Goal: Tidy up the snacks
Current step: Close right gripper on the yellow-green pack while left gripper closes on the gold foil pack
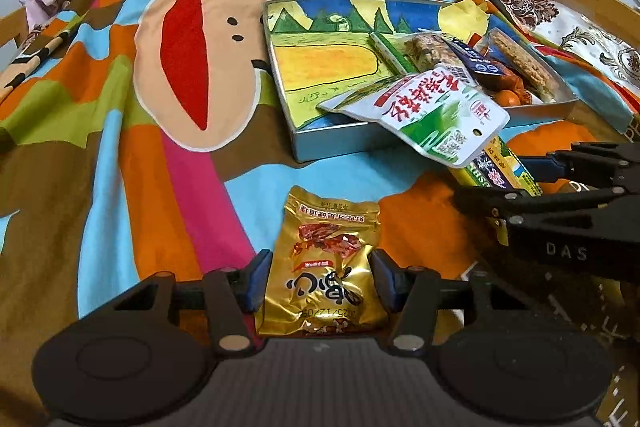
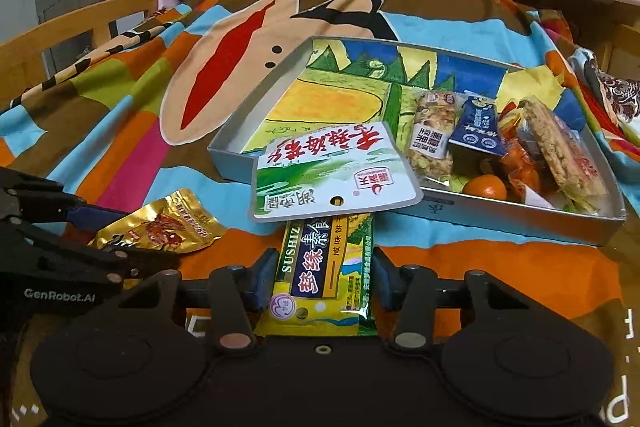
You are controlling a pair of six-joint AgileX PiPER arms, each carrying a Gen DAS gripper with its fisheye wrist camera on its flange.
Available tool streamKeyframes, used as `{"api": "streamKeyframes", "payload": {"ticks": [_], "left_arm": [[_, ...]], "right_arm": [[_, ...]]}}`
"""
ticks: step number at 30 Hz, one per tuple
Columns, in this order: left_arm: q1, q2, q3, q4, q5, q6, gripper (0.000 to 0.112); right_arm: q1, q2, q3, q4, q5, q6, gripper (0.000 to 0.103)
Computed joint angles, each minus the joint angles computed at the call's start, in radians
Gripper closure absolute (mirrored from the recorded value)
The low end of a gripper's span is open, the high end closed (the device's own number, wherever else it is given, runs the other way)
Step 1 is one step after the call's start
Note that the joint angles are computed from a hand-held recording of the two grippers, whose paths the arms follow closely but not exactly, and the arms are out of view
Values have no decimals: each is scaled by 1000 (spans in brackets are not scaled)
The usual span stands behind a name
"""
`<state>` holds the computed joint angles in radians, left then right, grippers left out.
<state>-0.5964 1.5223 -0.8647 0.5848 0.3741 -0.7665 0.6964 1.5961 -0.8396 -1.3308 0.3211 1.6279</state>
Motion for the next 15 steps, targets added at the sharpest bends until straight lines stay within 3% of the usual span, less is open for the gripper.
{"api": "streamKeyframes", "payload": {"ticks": [9,15], "left_arm": [[-76,11,-44,135,53,-191,55],[-129,25,-71,279,100,-359,55]], "right_arm": [[-16,-73,60,-130,-14,-2,58],[-43,-81,90,-271,-25,103,60]]}}
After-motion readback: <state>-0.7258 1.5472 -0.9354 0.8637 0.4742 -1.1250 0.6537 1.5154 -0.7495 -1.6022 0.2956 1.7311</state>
